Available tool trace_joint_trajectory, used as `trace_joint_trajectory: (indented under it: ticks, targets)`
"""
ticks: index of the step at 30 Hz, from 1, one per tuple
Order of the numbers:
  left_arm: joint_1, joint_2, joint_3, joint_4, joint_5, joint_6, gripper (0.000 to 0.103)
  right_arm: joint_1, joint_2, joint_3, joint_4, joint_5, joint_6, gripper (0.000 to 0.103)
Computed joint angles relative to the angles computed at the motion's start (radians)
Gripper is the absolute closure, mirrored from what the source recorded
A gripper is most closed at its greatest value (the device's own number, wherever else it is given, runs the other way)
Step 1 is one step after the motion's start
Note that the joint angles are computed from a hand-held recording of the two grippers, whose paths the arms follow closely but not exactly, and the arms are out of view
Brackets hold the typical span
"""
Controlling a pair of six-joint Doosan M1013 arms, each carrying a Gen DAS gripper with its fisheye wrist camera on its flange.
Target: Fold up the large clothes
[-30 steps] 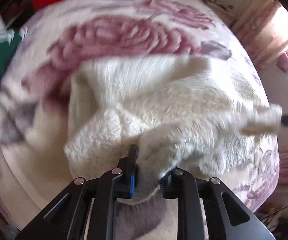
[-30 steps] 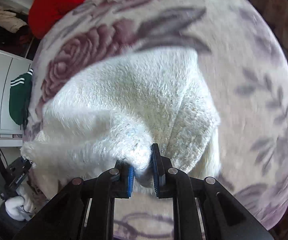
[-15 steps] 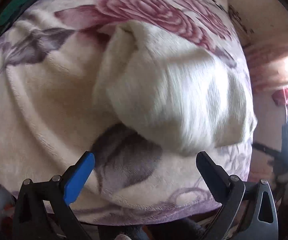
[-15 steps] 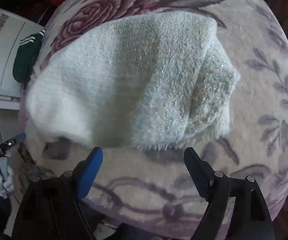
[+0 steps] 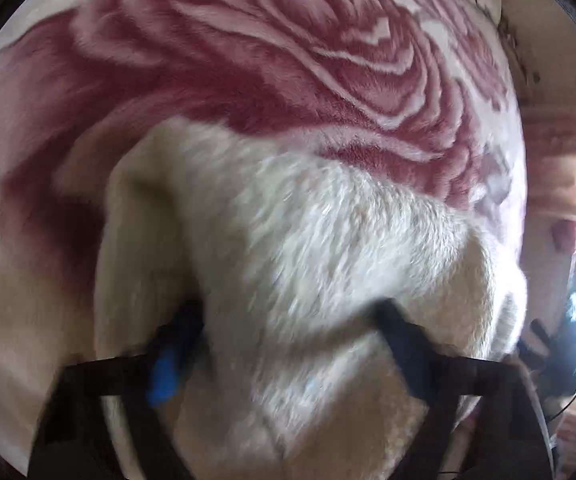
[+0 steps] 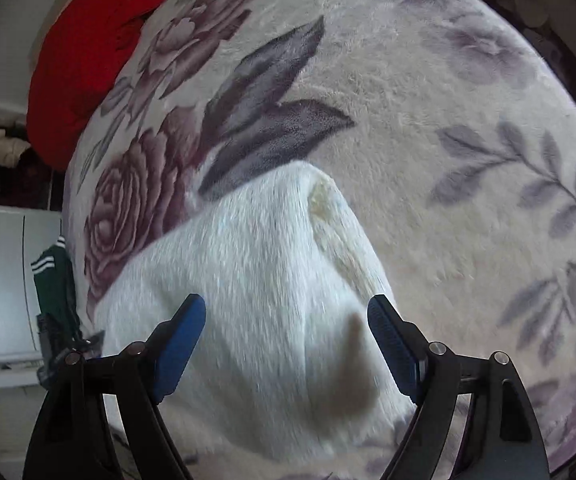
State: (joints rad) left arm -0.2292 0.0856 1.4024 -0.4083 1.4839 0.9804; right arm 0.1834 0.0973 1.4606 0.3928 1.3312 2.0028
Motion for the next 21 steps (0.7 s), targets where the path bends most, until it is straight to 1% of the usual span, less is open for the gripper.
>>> trace_joint_trajectory:
  ticks: [1,2,3,4,5,7,8,10,11,13,14,15,16,17,18,19,20,21]
  targets:
    - [-0.008,0.011,-0.021,0.017,0.013,0.008,0.061,0.001,0.019,-0.003,0.023,0.005,0.007,0.018]
    - [-0.015,0.014,-0.037,0.041,0.018,0.017,0.071,-0.003,0.043,-0.011,0.045,0.027,0.017,0.018]
    - [-0.015,0.012,-0.050,0.052,0.007,0.028,0.080,0.002,0.065,-0.022,0.049,0.050,0.027,0.020]
    - [-0.005,0.005,-0.057,0.036,-0.021,0.036,0.082,0.009,0.067,-0.017,0.042,0.038,0.029,0.038]
    - [0.008,0.003,-0.063,0.015,-0.038,0.035,0.083,0.015,0.072,-0.024,0.038,0.027,0.016,0.061]
    - [0.035,0.000,-0.069,-0.037,-0.068,0.045,0.084,0.023,0.074,-0.044,0.023,0.005,0.013,0.079]
    - [0.043,0.006,-0.077,-0.050,-0.068,0.047,0.084,0.021,0.072,-0.056,0.033,-0.005,0.011,0.084]
    - [0.090,0.012,-0.055,-0.156,-0.103,0.038,0.084,0.013,0.070,-0.075,0.052,-0.048,0.011,0.089]
    - [0.105,0.011,-0.043,-0.184,-0.111,0.020,0.084,0.005,0.072,-0.080,0.067,-0.069,0.017,0.091]
    - [0.150,0.024,0.006,-0.281,-0.162,0.020,0.083,-0.011,0.081,-0.089,0.067,-0.108,0.039,0.093]
    - [0.163,0.035,0.018,-0.319,-0.171,0.018,0.083,-0.019,0.089,-0.088,0.067,-0.130,0.042,0.094]
    - [0.182,0.040,0.058,-0.392,-0.194,0.034,0.083,-0.020,0.097,-0.094,0.040,-0.133,0.039,0.094]
    - [0.197,0.041,0.083,-0.450,-0.201,0.044,0.079,-0.016,0.112,-0.106,-0.005,-0.119,0.044,0.096]
    - [0.207,0.040,0.098,-0.488,-0.203,0.041,0.079,-0.018,0.129,-0.114,-0.008,-0.088,0.048,0.096]
    - [0.223,0.035,0.124,-0.553,-0.210,0.047,0.076,-0.024,0.141,-0.119,0.006,-0.056,0.048,0.096]
    - [0.233,0.032,0.134,-0.591,-0.202,0.055,0.073,-0.031,0.144,-0.120,0.013,-0.027,0.045,0.096]
    - [0.243,0.027,0.133,-0.608,-0.177,0.058,0.069,-0.035,0.143,-0.121,0.026,-0.015,0.042,0.096]
    - [0.248,0.019,0.128,-0.610,-0.159,0.075,0.058,-0.041,0.137,-0.118,0.048,-0.014,0.034,0.095]
